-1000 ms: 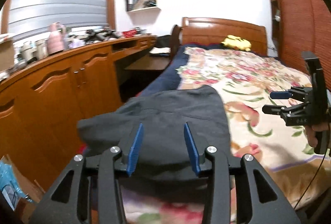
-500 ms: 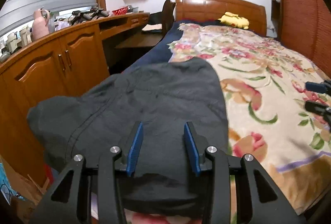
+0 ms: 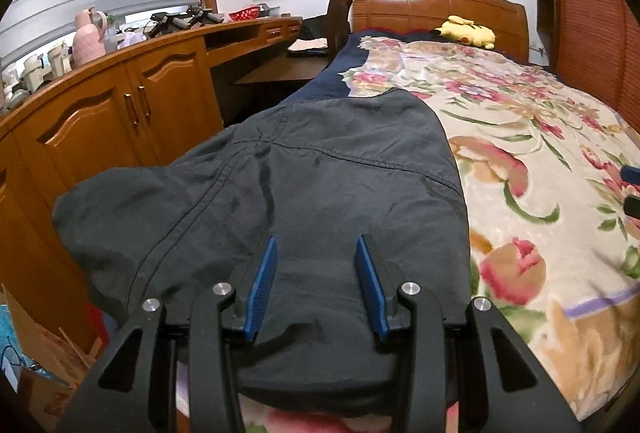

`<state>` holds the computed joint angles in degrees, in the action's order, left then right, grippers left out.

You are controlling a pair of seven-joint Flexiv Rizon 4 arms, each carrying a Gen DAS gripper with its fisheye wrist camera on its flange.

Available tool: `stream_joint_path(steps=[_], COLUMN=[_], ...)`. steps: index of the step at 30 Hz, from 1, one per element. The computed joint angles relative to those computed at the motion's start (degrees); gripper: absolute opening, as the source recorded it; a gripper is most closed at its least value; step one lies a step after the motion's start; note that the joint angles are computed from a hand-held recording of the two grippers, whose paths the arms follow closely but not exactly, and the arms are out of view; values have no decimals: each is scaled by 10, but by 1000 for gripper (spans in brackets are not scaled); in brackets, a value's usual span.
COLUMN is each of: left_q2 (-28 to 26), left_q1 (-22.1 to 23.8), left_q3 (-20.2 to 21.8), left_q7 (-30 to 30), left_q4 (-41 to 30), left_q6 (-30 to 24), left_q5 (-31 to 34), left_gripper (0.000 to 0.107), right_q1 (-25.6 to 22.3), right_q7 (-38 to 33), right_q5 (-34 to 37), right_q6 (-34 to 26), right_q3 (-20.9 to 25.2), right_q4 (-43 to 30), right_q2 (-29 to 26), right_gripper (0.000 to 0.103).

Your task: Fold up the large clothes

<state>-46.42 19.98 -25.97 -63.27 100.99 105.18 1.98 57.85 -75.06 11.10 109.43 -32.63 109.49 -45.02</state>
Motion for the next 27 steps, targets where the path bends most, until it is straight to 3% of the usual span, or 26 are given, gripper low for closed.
stream_joint_path(steps=[11, 27], left_q2=[51, 108], left_q1=[-64, -101], left_q3=[64, 38], left_q7=[-36, -95], left_q4=[40, 101], left_q6=[31, 85], left_q5=[-6, 59], left_gripper=[40, 41], right_q1=[-5, 19], right_q7=[-26, -107], right_q5=[46, 149], right_q6=[46, 99], right_q3=[22, 27], right_q4=[58, 117], right_q2=[30, 79], right_gripper=[75, 86])
